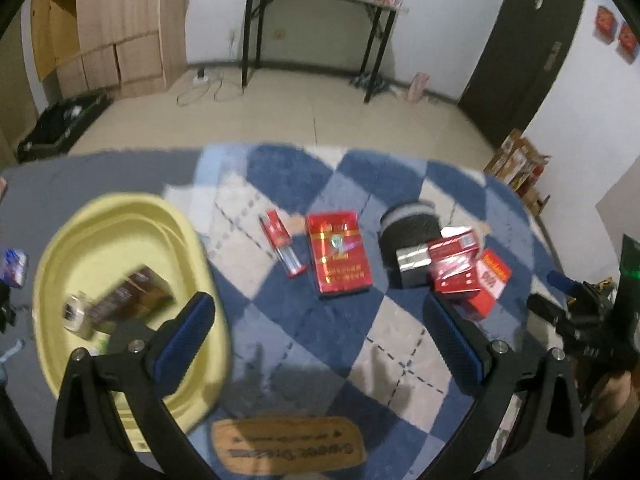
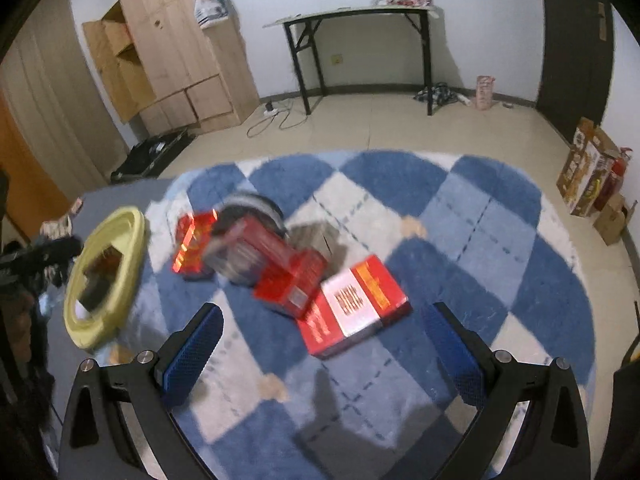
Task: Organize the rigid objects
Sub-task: 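Grasp red Diamond pack with left gripper while right grasps Double Happiness pack, then drop both red packs into the yellow tray with both grippers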
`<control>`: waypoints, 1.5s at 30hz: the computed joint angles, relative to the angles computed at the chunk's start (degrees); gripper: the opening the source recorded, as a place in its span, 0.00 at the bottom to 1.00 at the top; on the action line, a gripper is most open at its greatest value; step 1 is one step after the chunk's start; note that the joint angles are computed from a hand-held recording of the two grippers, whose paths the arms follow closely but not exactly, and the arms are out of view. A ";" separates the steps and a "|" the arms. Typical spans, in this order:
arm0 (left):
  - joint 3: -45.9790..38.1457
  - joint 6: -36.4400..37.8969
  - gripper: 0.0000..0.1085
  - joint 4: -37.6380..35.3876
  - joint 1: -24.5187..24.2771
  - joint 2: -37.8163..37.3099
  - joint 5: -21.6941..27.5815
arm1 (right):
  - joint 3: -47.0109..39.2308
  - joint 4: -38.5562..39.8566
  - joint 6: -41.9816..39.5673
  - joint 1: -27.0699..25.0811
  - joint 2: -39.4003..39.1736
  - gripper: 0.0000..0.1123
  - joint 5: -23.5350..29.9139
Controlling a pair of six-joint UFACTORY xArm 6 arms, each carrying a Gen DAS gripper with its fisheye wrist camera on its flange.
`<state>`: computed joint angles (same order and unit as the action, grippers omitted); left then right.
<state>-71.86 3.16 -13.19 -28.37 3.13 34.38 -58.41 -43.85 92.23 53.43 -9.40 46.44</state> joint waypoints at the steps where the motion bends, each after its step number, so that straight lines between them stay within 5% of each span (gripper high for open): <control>1: -0.32 -1.01 0.95 0.89 -0.42 1.08 -0.09 | 1.88 0.45 -1.64 -1.27 -0.57 0.91 -1.87; 6: -3.77 -5.81 0.95 8.64 -3.18 8.36 -2.09 | 5.77 2.09 -7.38 -8.38 2.80 0.91 -12.43; 15: -13.79 -5.29 0.95 8.47 -3.16 20.57 -1.58 | 5.73 -8.33 -6.06 -13.21 7.59 0.91 -20.92; 26: -12.64 -12.62 0.94 14.26 -3.95 21.58 -5.01 | 1.38 -9.14 -12.00 -11.37 12.73 0.91 -15.80; 29: -11.43 -14.62 0.78 16.16 -4.22 20.84 -6.39 | -0.88 -11.73 -10.51 -10.11 14.68 0.84 -12.12; 31: -10.84 -12.95 0.57 14.62 -4.39 20.27 -7.24 | -1.83 -13.43 -9.34 -8.93 15.22 0.84 -9.68; 45: -2.21 -5.18 0.57 7.56 -0.49 4.14 -4.39 | 1.89 -8.25 -4.02 -0.62 3.83 0.83 2.21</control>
